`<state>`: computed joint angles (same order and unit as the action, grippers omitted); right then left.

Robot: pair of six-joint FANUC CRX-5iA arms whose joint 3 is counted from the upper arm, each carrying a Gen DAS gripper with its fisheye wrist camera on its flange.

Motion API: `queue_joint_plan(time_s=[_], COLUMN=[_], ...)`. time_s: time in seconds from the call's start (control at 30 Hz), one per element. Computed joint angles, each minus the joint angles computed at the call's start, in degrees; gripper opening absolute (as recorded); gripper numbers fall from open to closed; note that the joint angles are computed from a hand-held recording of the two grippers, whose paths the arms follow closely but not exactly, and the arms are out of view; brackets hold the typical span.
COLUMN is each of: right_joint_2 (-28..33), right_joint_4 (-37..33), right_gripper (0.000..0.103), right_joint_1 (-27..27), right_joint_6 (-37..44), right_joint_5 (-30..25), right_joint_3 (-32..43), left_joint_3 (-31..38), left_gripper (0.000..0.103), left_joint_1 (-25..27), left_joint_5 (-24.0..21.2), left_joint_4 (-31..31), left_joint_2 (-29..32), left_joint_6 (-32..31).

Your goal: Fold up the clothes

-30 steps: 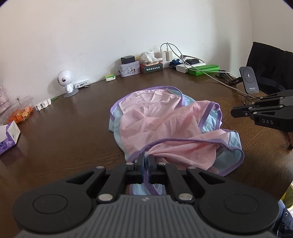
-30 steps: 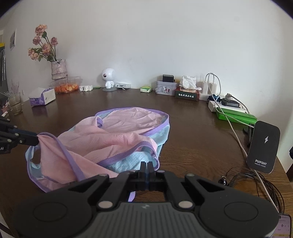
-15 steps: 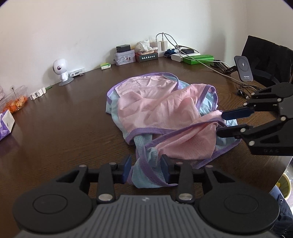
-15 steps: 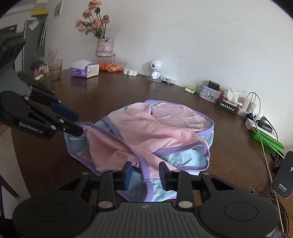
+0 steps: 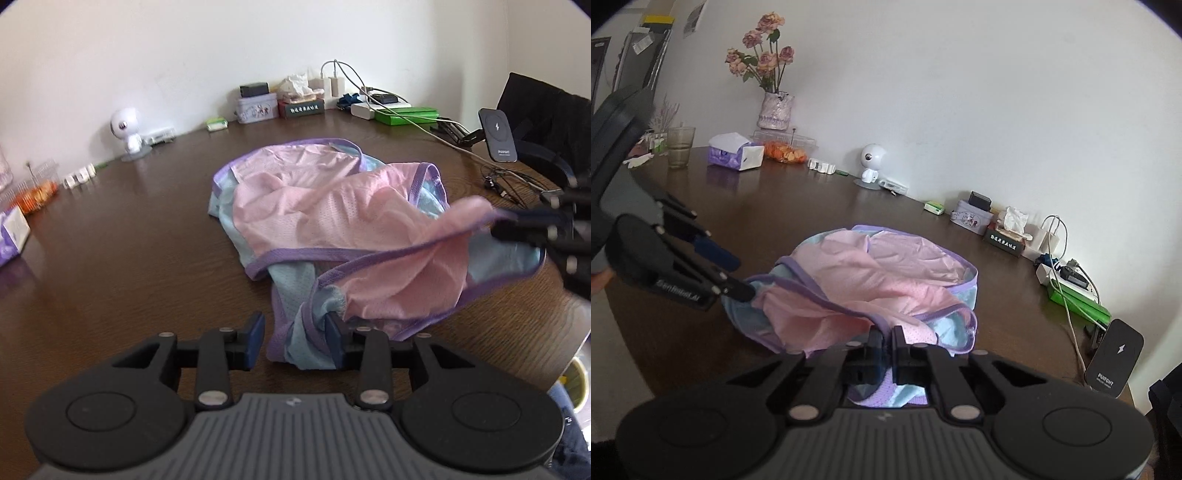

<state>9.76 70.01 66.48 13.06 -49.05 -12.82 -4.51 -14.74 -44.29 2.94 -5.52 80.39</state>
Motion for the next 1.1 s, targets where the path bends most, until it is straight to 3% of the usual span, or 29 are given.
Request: queue_joint_plan(time_s=[0.13, 0.3, 0.4, 0.47, 0.53, 0.6, 0.7, 0.77, 0.83, 0.97, 1.03, 1.1], right_joint_2=[1.1, 1.0, 3.2, 3.7, 2.3, -0.5, -4.6, -5.2, -5.8, -6.9, -7.1, -6.9], right_joint_4=[-6.4, -6.6, -9.7, -10.9, -7.0, 1.1, 16.7, 22.2, 24.7, 27.7, 25.4, 21.7], right_gripper=[0.004, 0.015, 0.014, 0.003, 0.003, 0.003, 0.003, 0.003, 0.003, 0.002, 0.002, 0.003], right_joint_1=[2.5, 1.8, 1.3, 1.0, 0.9, 0.5, -1.3, -1.2, -0.9, -0.8, -0.4, 0.2], right_joint_6=[2.8, 1.0, 5.0, 5.0, 1.0, -5.4, -13.5, -14.1, -15.7, -22.0, -21.4, -19.4], right_joint_5=[-4.6, -4.1, -5.0, -4.9, -3.5, -1.1, 2.8, 1.4, 0.1, -2.5, -3.0, -3.3], right_joint_3=[1.4, 1.9, 4.9, 5.7, 3.3, -1.2, -8.2, -9.7, -10.7, -12.4, -12.4, -12.3], left_joint_3=[-2.3, 0.6, 2.9, 2.8, 2.3, 2.8, 3.5, 4.0, 4.4, 2.2, 1.7, 1.5], left_gripper=[0.037, 0.022, 0.012, 0.01, 0.013, 0.035, 0.036, 0.036, 0.033, 0.03, 0.005, 0.002], left_joint_1=[3.5, 3.3, 1.7, 1.2, 0.7, -0.7, -2.3, -3.8, -5.2, -5.5, -6.6, -8.2], left_joint_5=[-0.6, -2.3, -3.4, -3.3, -2.9, -2.4, -2.2, -2.6, -3.1, -3.3, -2.2, 0.4], left_joint_4=[11.0, 7.9, 4.9, 5.2, 5.1, 1.7, 0.5, -1.2, -4.2, -2.6, -5.3, -11.3], left_joint_2=[-0.7, -0.2, 1.7, 1.8, 1.2, 0.8, 1.5, 1.9, 1.9, 0.5, -0.5, -1.9], left_joint_6=[-6.5, -4.0, -2.4, -3.1, -3.9, -2.5, -3.0, -3.6, -2.5, -3.9, -1.0, 5.9])
